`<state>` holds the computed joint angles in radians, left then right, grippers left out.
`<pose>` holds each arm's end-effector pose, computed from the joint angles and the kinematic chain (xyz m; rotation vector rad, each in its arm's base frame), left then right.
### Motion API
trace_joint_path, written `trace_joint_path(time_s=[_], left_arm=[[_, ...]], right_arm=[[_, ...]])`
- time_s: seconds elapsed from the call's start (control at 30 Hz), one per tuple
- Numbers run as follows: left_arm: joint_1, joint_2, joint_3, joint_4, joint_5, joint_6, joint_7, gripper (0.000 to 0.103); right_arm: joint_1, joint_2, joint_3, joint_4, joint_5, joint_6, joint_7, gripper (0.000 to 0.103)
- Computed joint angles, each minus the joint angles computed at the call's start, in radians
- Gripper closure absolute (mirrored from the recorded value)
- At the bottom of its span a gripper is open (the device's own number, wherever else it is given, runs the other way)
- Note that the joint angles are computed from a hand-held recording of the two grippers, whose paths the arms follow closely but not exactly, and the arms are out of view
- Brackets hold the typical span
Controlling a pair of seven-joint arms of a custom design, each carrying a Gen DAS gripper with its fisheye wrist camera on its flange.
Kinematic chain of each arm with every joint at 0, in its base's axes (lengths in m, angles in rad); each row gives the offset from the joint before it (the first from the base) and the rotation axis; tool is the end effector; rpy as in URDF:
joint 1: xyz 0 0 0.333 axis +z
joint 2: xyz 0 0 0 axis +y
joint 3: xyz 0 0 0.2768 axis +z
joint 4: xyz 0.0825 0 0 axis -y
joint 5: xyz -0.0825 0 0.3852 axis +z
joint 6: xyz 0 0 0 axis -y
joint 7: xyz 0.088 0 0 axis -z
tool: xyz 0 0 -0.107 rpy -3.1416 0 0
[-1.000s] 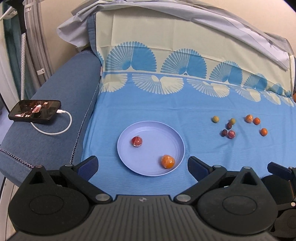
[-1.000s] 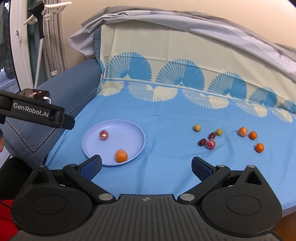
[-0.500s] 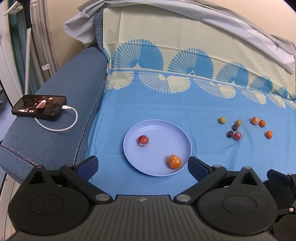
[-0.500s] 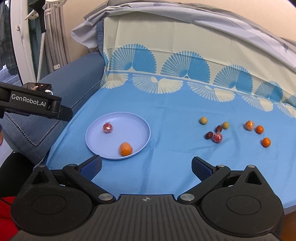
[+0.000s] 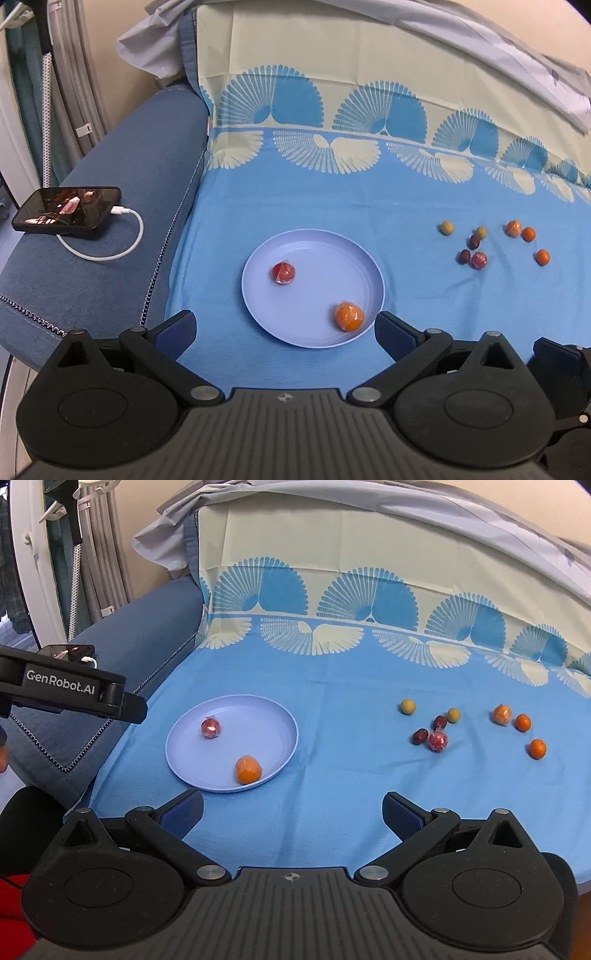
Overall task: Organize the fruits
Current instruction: 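Withdraw both open tools back toward the fruit cluster, then grasp the yellow fruit with the left tool while the right tool grasps a jujube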
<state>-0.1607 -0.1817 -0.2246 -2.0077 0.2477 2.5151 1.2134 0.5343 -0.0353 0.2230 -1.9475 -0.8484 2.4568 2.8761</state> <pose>0.5168 -0.2201 0.5731 -1.6288 1.9686 -0.6954 0.4305 0.4093 0.5147 -1.6739 1.7037 -0.7106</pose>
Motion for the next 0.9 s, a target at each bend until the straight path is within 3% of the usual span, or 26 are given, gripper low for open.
trace_joint_path(time_s=[0.67, 0.9], left_arm=[[-0.033, 0.169, 0.004, 0.176, 0.045, -0.075, -0.008, 0.000], [-0.071, 0.302, 0.008, 0.334, 0.070, -0.126, -0.003, 0.000]], right_arm=[[-0.028, 0.030, -0.035, -0.009, 0.060, 0.064, 0.025, 0.001], [-0.057, 0.039, -0.061, -0.012, 0.026, 0.055, 0.078, 0.001]])
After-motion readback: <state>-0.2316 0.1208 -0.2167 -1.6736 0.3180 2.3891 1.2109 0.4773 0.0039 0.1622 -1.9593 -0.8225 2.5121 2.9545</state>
